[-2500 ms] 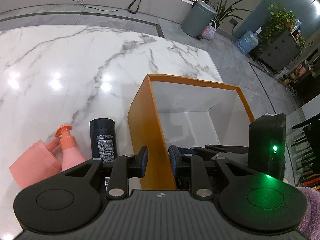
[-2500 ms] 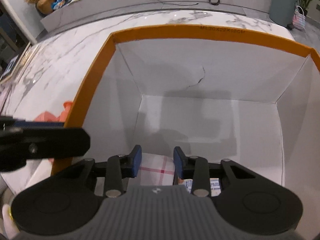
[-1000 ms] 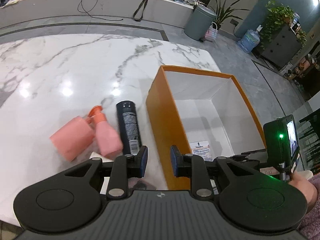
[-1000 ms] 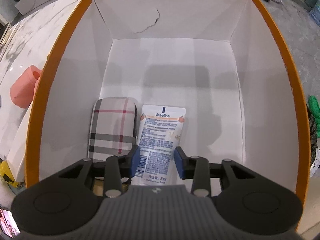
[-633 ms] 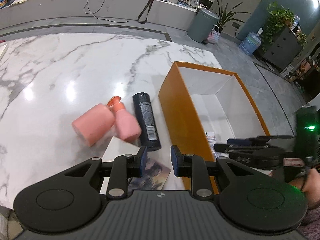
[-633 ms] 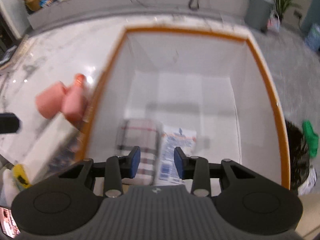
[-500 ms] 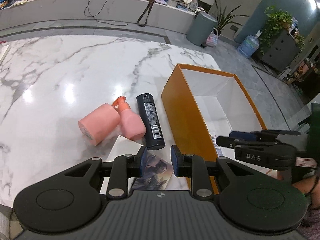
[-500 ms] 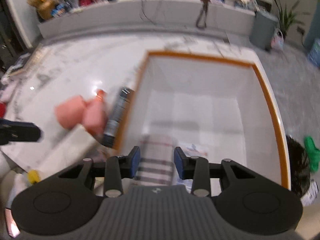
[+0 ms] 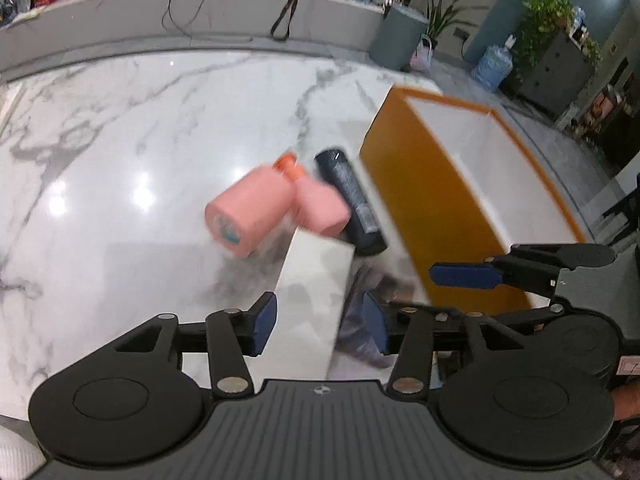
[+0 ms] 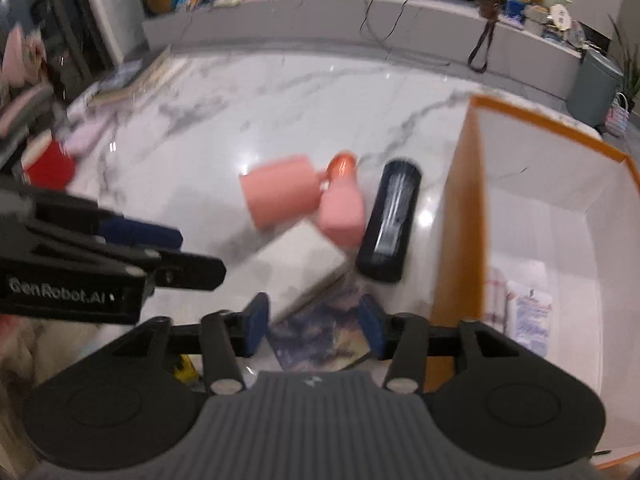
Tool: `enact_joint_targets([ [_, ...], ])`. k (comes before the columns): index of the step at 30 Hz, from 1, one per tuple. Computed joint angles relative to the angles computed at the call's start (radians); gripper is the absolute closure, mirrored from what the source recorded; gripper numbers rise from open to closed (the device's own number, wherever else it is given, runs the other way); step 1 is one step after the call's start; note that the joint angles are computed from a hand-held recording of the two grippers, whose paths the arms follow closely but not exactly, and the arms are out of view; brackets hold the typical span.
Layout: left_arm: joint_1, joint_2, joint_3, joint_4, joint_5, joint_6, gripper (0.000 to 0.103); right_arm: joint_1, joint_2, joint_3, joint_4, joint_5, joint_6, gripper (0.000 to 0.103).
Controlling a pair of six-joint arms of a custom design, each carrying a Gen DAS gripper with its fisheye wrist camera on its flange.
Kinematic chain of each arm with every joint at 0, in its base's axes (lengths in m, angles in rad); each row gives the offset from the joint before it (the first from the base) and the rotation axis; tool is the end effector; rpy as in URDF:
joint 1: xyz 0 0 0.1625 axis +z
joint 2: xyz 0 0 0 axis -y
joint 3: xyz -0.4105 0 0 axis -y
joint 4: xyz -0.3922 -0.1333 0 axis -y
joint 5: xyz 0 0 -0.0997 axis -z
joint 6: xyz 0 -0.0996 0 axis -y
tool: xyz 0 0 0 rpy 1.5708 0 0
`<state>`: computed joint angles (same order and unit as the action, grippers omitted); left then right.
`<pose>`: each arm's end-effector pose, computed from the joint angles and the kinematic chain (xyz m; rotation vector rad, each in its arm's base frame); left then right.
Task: Organize rigid objects
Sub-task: 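Grasp the white rectangular box with the left tool while the right tool grasps the picture book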
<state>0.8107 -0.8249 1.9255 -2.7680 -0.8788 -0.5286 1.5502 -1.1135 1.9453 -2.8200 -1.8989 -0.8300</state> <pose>-0.2452 -0.5436 0.0477 0.2520 2.5549 -0.6551 0.0893 -0.5767 0.1952 0.9600 -2.4777 0.3309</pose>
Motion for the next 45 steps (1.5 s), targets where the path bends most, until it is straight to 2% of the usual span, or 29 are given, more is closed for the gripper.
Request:
enact_joint_targets([
  [1, 0.007, -0.001, 0.003, 0.008, -0.005, -0.006, 0.04, 0.0, 0.011, 0.0, 0.003, -0.015, -0.021, 0.039],
  [4, 0.034, 0.001, 0.005, 0.022, -0.044, -0.002, 0.032, 0.01, 0.043, -0.012, 0.005, -0.081, -0.081, 0.039],
  [6, 0.047, 0.013, -0.005, 0.038, -0.063, 0.005, 0.029, 0.019, 0.075, -0.035, 0.004, -0.138, -0.087, 0.039],
  [9, 0.053, 0.032, -0.031, 0.091, -0.062, 0.018, 0.026, 0.028, 0.092, -0.057, 0.056, -0.187, -0.092, 0.039],
  [13, 0.064, 0.046, -0.053, 0.135, -0.081, 0.038, 0.02, 0.041, 0.11, -0.049, 0.044, -0.252, -0.193, 0.027],
  [17, 0.071, 0.069, -0.072, 0.175, -0.066, 0.039, 0.017, 0.049, 0.139, -0.059, 0.037, -0.304, -0.201, 0.027],
  [20, 0.072, 0.082, -0.087, 0.238, -0.041, 0.014, 0.019, 0.048, 0.152, -0.065, 0.045, -0.325, -0.186, 0.028],
  [23, 0.081, 0.076, -0.068, 0.192, -0.064, 0.017, 0.025, 0.038, 0.162, -0.07, 0.048, -0.325, -0.151, 0.035],
  [25, 0.085, 0.071, -0.06, 0.176, -0.075, 0.008, 0.027, 0.026, 0.155, -0.074, 0.083, -0.299, -0.141, 0.046],
  [26, 0.086, 0.067, -0.054, 0.169, -0.079, 0.01, 0.029, 0.022, 0.151, -0.073, 0.091, -0.284, -0.142, 0.046],
  [30, 0.085, 0.059, -0.06, 0.203, -0.068, -0.046, 0.029, 0.027, 0.149, -0.053, 0.051, -0.267, -0.217, 0.051],
  [33, 0.087, 0.041, -0.063, 0.252, -0.056, -0.121, 0.03, 0.033, 0.151, -0.06, 0.088, -0.257, -0.225, 0.053],
  [35, 0.087, 0.027, -0.052, 0.261, -0.04, -0.161, 0.03, 0.038, 0.153, -0.06, 0.082, -0.267, -0.211, 0.05],
  [36, 0.088, 0.02, -0.047, 0.262, -0.034, -0.176, 0.03, 0.039, 0.151, -0.06, 0.078, -0.268, -0.194, 0.044],
  [37, 0.09, 0.013, -0.04, 0.261, -0.031, -0.192, 0.03, 0.04, 0.146, -0.061, 0.079, -0.264, -0.171, 0.039],
  [39, 0.094, -0.001, -0.029, 0.257, -0.025, -0.226, 0.03, 0.04, 0.136, -0.071, 0.096, -0.237, -0.106, 0.036],
  [43, 0.097, -0.009, -0.025, 0.254, -0.008, -0.268, 0.03, 0.033, 0.13, -0.094, 0.096, -0.188, 0.073, 0.018],
  [45, 0.101, -0.02, -0.014, 0.243, -0.011, -0.292, 0.03, 0.026, 0.14, -0.115, 0.11, -0.166, 0.175, 0.018],
])
